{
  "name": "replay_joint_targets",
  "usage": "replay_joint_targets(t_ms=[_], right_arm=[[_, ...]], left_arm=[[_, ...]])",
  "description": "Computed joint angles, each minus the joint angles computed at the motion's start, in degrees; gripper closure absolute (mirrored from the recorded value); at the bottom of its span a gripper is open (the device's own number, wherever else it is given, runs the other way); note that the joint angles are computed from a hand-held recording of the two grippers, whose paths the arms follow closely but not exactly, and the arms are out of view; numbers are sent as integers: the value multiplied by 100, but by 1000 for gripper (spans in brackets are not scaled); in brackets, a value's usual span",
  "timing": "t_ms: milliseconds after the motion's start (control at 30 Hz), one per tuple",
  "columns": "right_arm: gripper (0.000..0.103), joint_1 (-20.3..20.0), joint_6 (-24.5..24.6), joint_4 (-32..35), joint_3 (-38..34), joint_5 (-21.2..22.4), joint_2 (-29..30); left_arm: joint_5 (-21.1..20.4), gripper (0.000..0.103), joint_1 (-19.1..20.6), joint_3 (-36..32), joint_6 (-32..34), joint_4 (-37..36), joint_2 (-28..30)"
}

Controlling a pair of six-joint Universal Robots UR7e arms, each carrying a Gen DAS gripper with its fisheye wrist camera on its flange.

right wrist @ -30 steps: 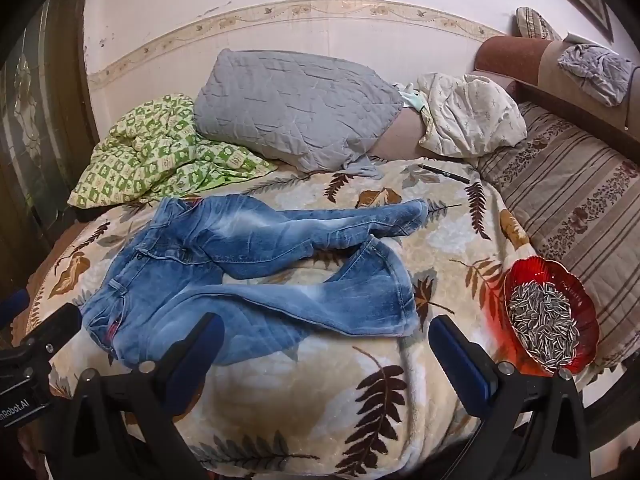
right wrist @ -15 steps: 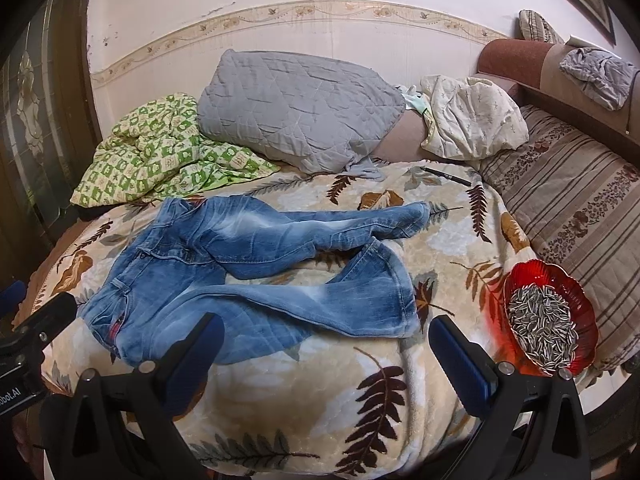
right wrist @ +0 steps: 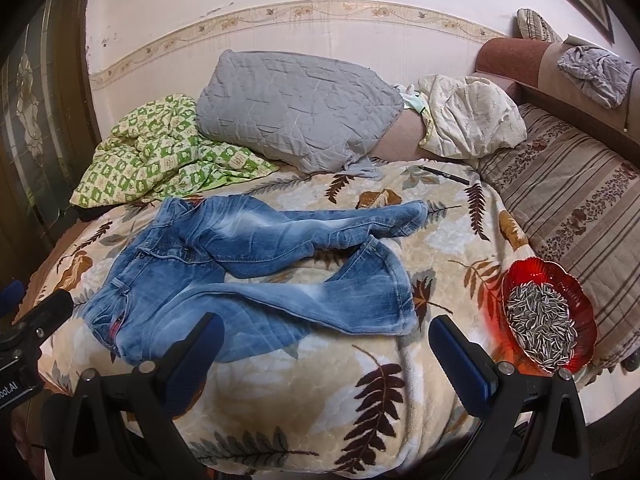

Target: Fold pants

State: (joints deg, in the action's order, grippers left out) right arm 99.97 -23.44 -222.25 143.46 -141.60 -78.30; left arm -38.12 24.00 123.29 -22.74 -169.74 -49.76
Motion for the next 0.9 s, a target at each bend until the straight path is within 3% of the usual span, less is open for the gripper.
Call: replay_joint_targets(t_ms=[900], right_arm=[[0,-3,40,-47,23,-19,15]], left_arm=[[14,0,67,94,102,-88,-22]])
